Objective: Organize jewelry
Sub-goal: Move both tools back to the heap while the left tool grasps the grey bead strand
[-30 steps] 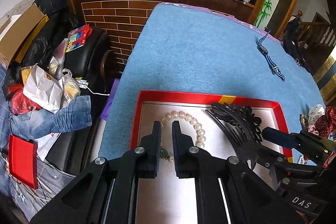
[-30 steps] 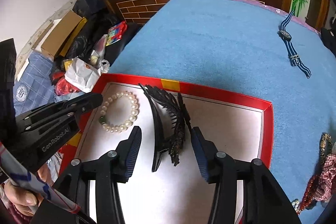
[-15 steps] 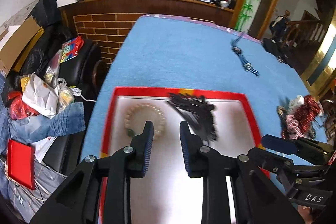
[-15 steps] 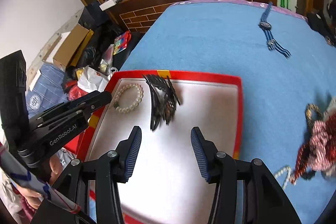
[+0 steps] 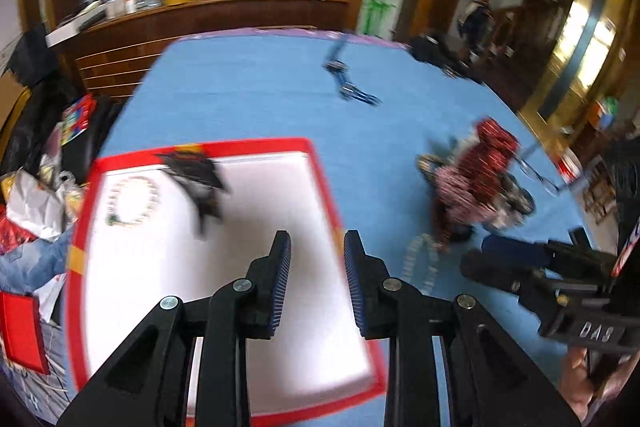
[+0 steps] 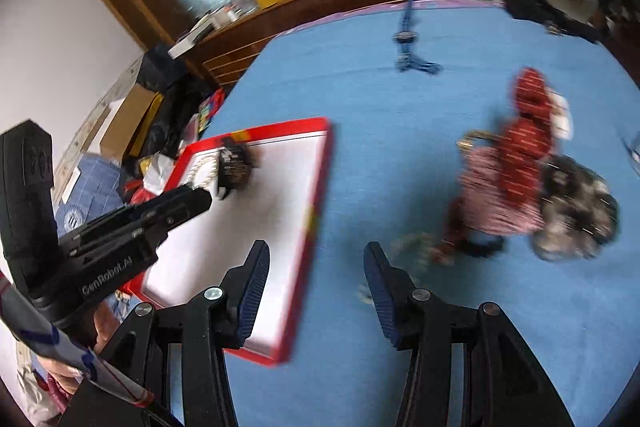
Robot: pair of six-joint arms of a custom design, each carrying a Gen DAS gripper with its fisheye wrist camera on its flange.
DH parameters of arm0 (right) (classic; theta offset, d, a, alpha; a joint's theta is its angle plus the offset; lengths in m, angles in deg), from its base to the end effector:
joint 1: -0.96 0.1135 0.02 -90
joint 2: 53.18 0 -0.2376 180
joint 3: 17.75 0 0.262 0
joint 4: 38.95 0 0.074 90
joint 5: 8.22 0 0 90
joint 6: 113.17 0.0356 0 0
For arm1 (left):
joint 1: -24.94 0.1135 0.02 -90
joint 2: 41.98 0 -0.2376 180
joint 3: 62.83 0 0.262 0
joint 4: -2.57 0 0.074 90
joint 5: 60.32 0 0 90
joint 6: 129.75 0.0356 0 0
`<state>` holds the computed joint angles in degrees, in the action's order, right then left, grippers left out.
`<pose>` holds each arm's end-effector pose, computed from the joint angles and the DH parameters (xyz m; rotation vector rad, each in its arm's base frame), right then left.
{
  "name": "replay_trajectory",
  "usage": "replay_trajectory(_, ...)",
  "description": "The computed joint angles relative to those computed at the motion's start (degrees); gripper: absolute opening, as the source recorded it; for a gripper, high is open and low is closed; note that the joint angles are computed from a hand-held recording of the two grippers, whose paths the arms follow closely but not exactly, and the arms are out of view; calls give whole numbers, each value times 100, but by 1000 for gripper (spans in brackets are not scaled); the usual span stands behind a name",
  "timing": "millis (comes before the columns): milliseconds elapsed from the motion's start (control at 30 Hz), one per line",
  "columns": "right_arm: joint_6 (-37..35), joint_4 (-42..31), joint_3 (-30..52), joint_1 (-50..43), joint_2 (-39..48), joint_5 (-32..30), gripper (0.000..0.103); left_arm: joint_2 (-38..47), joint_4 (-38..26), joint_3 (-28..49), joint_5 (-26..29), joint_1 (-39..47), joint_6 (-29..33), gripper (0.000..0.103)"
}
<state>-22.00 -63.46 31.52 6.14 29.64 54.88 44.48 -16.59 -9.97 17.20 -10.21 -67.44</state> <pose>0.2621 0.0399 0.1147 -0.2626 2.5319 0.6467 0.2410 -0.1603 0.1191 0.0699 2.4712 -0.2034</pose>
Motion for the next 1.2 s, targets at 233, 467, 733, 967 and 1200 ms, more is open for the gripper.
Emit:
replay_trajectory(233,-936,-425,-93,-1765,16,-725,53,1505,-187,1182,100,-925,-314,26)
replay_trajectory(467,-1386,-689,348,-2832,720,-1114,53,2900,-601,2430,502,-1138,-220,26)
replay_trajectory(733,-1523,-821,777,-3376,1237,-1289,54,3822,-1090,3396,307,-1055,-301,26)
replay_trajectory(967,-1491,-719,1054,-3584,1573,-1196,57,4015,-1067,3559,-99,-1218,-326,5)
replay_trajectory(1200,-1030,-351,1659,-3305,2300,-554,63,3503,-267,2706,313,-1526,-666,5)
